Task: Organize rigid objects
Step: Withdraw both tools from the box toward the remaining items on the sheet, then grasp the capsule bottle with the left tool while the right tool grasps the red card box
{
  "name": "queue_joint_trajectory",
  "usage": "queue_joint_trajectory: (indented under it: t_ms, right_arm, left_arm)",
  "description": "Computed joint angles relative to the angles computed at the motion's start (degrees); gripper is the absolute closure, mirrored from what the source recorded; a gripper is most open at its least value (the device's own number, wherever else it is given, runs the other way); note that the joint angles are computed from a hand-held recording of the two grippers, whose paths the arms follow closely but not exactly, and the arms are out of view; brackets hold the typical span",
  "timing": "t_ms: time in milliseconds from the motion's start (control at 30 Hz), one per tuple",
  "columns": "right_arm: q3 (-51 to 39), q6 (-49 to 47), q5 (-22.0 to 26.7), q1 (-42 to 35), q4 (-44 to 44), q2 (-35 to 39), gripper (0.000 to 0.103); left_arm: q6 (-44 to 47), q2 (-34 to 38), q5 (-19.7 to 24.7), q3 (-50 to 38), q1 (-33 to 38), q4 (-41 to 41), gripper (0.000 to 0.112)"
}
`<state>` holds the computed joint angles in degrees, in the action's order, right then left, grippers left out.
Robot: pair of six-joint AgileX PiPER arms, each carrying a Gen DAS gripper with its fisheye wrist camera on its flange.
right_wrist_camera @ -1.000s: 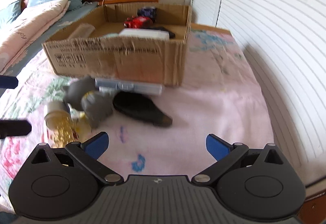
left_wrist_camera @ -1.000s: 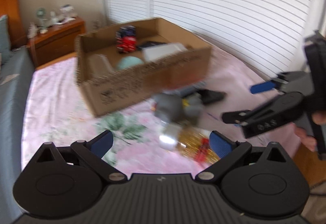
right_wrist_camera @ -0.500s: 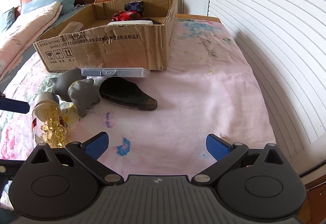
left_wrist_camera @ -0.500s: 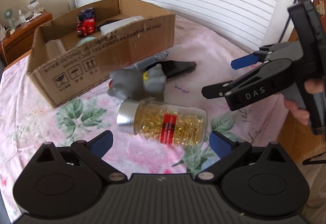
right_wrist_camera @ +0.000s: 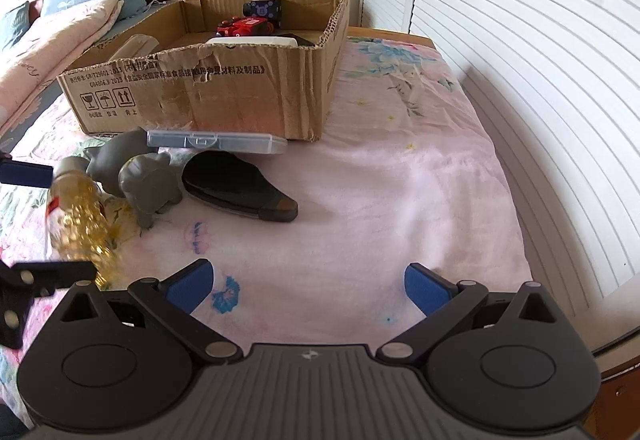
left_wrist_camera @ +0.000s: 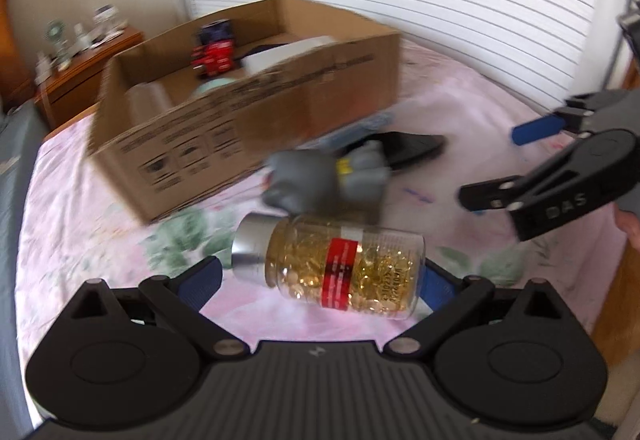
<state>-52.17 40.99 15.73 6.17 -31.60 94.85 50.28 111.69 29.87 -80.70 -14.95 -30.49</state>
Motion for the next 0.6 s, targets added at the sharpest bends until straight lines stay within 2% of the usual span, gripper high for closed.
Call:
queue_joint_trajectory:
  t_ms: [167, 233, 500, 600]
  right_arm:
    - [-2.4, -7.2, 0.4, -0.1, 6.2, 0.4, 0.000]
    - [-3.7, -9.1, 0.8, 0.1, 7.5, 0.6, 0.000]
    - [-14.9, -22.9, 4.0, -0.1, 22.5, 4.1, 0.000]
    - [-21.1, -21.3, 5.9, 1.1, 21.3, 8.1, 0.000]
  left_arm:
    - [-6.6, 0.6, -1.9, -0.4, 2.7, 2.3, 0.012]
    - [-7.8, 1.0, -1.3, -1.3, 3.5, 2.7, 0.012]
    - [-0.9, 1.0, -0.3, -0.6, 4.6, -4.0, 0.012]
    - [0.7, 0.7, -0.3, 0.2, 4.6, -5.6, 0.012]
